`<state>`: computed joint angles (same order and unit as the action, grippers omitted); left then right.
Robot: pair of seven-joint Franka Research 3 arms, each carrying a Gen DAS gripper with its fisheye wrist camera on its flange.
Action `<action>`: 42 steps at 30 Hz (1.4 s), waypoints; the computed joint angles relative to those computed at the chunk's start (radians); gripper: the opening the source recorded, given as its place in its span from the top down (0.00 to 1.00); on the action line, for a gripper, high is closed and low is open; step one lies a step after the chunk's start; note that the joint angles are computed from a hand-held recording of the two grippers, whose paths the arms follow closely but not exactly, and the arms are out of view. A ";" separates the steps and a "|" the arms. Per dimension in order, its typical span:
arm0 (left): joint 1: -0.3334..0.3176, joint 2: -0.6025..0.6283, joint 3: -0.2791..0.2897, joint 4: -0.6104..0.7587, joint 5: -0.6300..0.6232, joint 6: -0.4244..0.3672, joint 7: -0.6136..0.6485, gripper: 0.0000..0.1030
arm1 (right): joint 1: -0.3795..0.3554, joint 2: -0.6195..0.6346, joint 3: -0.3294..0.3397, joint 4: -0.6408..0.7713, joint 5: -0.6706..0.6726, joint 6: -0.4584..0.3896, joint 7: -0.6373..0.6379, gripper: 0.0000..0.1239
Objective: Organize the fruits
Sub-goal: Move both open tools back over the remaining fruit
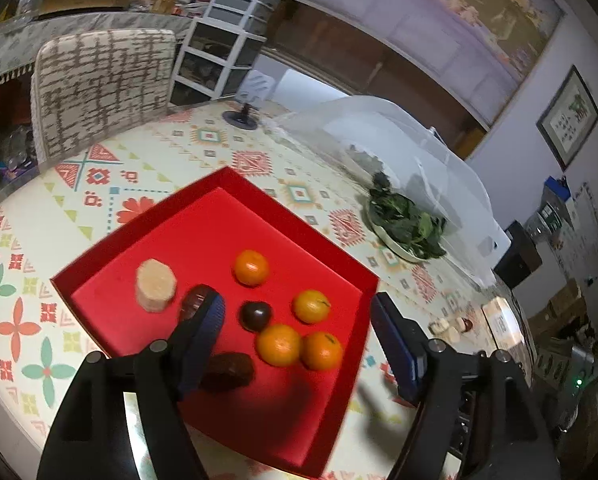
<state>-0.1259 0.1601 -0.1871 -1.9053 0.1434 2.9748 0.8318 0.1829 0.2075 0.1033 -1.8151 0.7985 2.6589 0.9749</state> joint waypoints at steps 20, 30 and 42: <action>-0.123 0.157 -0.075 0.243 0.027 -0.166 0.146 0.27 | -0.098 -0.146 -0.100 -0.211 0.154 0.041 -0.078 0.60; -0.168 0.204 -0.084 0.297 0.003 -0.222 0.195 0.27 | -0.154 -0.174 -0.150 -0.282 0.137 0.069 -0.038 0.59; -0.246 0.287 -0.046 0.365 0.056 -0.262 0.111 0.23 | -0.197 -0.175 -0.171 -0.288 0.080 0.070 0.014 0.56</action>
